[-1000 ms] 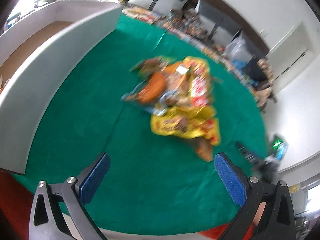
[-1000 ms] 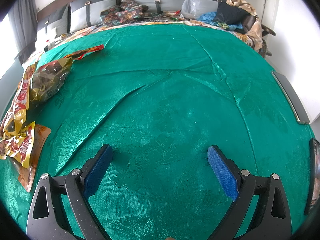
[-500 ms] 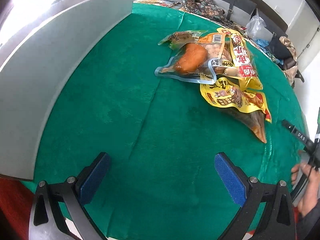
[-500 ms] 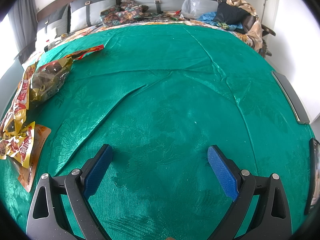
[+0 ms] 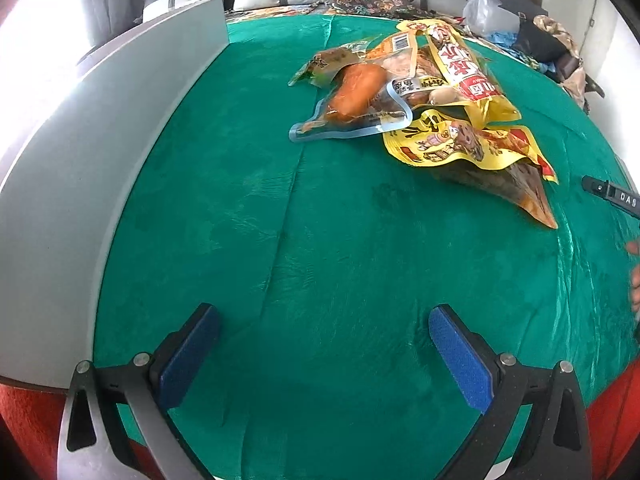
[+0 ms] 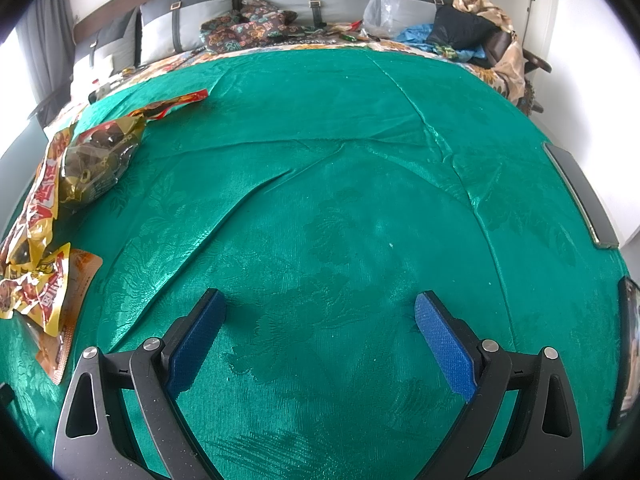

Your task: Organize snacks

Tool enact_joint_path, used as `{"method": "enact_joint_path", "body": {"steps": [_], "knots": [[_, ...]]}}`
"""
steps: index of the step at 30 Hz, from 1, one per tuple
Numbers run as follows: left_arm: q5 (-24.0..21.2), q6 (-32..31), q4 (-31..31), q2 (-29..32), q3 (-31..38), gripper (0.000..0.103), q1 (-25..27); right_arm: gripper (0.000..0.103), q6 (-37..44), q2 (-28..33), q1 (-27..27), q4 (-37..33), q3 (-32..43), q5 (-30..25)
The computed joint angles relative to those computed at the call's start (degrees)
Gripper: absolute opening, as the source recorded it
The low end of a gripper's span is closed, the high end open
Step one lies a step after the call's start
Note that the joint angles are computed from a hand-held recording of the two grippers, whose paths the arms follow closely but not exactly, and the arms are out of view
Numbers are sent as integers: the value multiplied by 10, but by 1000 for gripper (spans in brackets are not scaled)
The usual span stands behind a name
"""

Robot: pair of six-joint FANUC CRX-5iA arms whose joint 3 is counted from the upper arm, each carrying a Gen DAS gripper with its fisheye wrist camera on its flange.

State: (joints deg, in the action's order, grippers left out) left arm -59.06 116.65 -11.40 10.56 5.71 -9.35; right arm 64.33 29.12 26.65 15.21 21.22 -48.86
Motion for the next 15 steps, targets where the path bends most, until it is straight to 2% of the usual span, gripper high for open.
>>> {"method": "enact_joint_path", "body": {"steps": [2, 4, 6, 9, 12, 14, 15], "knots": [[14, -3, -4, -8, -12, 103, -2, 96, 6, 12, 4, -21, 38, -57], [23, 1, -10, -14, -19, 103, -5, 96, 64, 6, 5, -108, 65, -73], [25, 2, -11, -16, -21, 103, -6, 96, 117, 9, 16, -157, 92, -88], [24, -11, -2, -16, -23, 103, -2, 96, 167, 43, 30, -220, 173, -125], [20, -20, 5, -24, -31, 103, 4, 94, 169, 92, 27, -280, 265, -171], [17, -18, 5, -35, -42, 103, 11, 94, 192, 143, 8, -372, 364, -260], [18, -18, 6, -41, -48, 103, 15, 94, 200, 171, 6, -397, 418, -322]]}}
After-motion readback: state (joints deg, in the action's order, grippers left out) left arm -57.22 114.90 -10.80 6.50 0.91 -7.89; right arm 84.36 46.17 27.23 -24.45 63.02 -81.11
